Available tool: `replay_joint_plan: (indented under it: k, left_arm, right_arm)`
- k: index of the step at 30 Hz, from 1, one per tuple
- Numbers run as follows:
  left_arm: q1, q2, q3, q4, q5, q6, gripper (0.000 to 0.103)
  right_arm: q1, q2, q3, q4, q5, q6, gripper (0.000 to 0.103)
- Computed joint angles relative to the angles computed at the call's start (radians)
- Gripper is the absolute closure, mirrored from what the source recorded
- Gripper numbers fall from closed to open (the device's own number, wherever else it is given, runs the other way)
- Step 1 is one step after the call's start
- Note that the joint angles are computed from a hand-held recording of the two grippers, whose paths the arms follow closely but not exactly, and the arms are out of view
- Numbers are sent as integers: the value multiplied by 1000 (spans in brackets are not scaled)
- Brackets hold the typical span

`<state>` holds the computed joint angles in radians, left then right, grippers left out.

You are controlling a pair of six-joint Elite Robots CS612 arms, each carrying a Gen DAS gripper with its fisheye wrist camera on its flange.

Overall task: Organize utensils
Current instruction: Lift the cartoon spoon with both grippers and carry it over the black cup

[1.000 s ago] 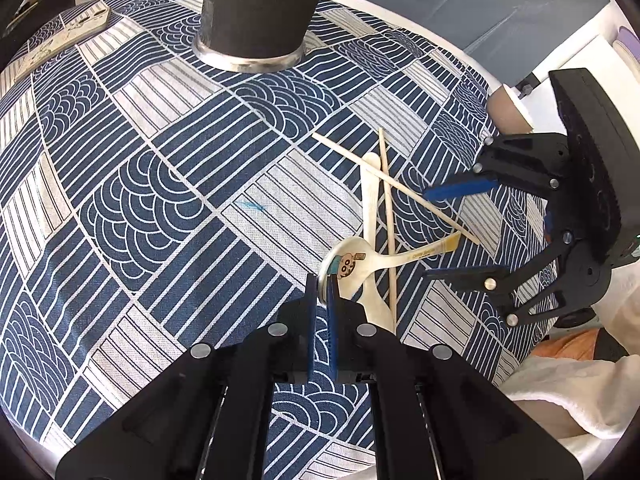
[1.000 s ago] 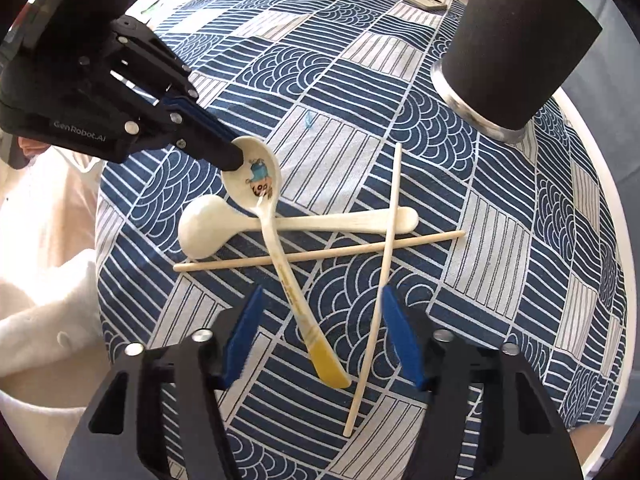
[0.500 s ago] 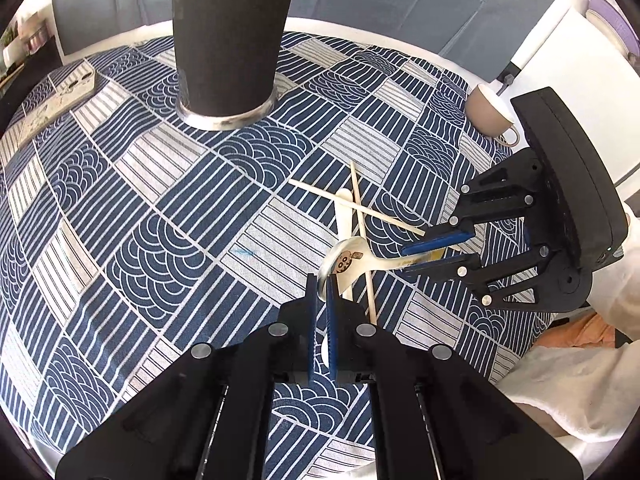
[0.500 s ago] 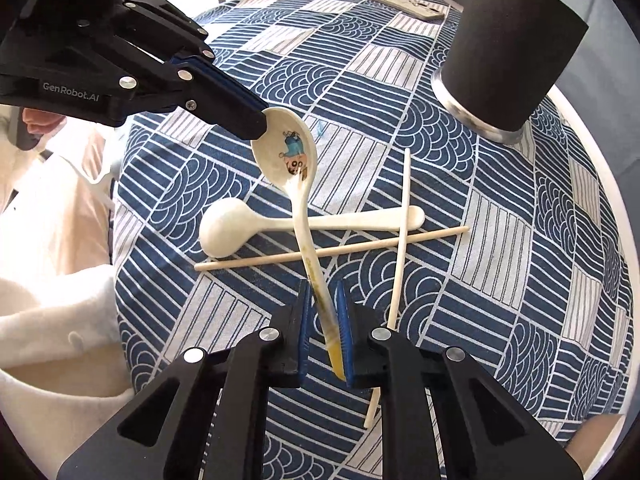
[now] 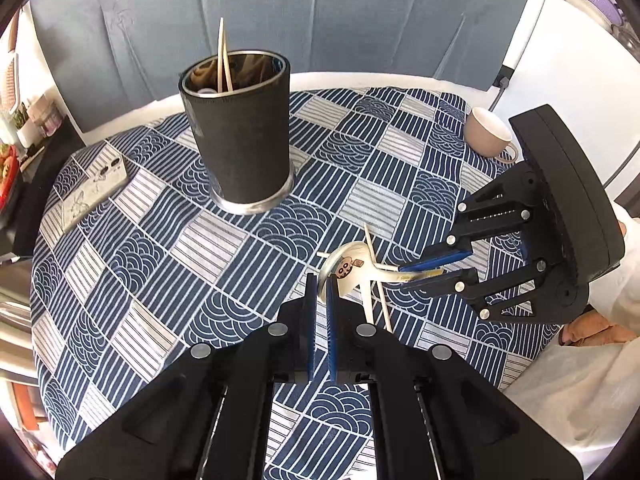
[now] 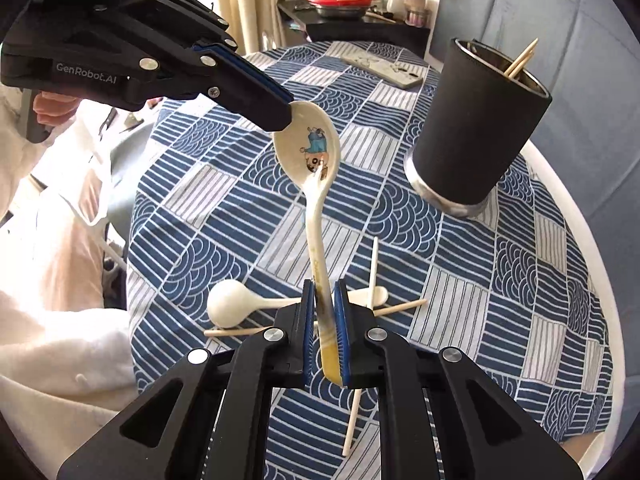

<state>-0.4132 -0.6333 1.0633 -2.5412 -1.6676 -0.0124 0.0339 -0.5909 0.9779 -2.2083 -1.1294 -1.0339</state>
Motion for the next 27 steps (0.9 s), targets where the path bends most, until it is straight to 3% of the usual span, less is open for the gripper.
replay_joint_plan:
  k: [7, 27]
  left_arm:
    - [-1, -6, -43, -5, 37, 63, 98]
    - [-4, 8, -171, -1, 93, 148, 98]
  right_arm:
    - [-5, 12, -40, -40, 79, 69, 94]
    - [-8, 72, -164, -182, 212, 227, 95]
